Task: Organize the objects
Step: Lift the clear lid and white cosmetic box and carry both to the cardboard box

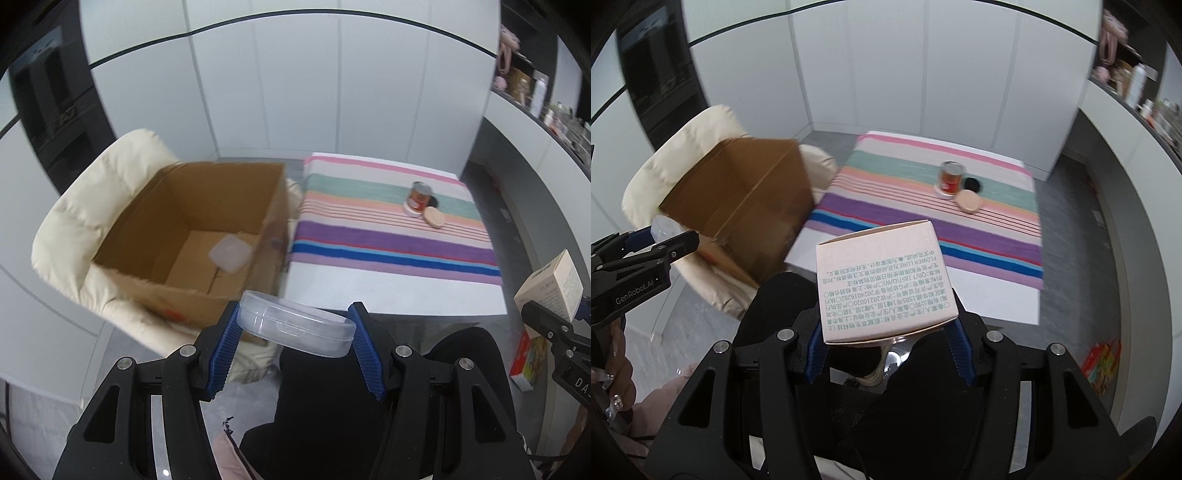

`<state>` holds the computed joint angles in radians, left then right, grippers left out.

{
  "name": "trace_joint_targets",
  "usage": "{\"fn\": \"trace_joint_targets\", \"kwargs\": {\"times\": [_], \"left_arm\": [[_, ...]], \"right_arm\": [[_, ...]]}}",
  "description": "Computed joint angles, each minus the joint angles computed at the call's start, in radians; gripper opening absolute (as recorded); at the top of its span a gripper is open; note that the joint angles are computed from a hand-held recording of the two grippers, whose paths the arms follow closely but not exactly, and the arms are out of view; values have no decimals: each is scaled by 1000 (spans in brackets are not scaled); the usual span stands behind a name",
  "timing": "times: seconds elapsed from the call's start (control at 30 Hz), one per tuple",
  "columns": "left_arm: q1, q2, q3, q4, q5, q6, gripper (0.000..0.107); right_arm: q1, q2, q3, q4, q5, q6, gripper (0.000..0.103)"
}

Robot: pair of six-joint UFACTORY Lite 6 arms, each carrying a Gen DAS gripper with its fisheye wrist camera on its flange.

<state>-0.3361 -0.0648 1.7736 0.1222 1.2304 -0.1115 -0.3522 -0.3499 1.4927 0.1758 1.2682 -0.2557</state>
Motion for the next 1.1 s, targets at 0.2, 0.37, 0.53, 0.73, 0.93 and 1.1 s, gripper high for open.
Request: {"fn": "trace_joint_targets", "kwargs": {"times": [0.2,0.37,0.53,0.73,0.93,1.1], "left_arm": [[190,-63,-81,-56,-16,93,59],[365,-87,-113,-114,-17,183,60],[530,-94,-120,-170,-16,274,60],[653,-61,-92,-219,-1,334,60],[659,65,35,-208,-29,330,60],[604,266,234,-125,-68,273,60]], "right_arm": [[281,37,-3,-90,-48,155,58],[491,100,21,-157,-85,274,58],[672,188,68,-196,-115,354,58],[788,293,118,-217,-152,373,58],[808,486,274,-230,-186,359,58],[803,686,491,-281,-182,335,58]]}}
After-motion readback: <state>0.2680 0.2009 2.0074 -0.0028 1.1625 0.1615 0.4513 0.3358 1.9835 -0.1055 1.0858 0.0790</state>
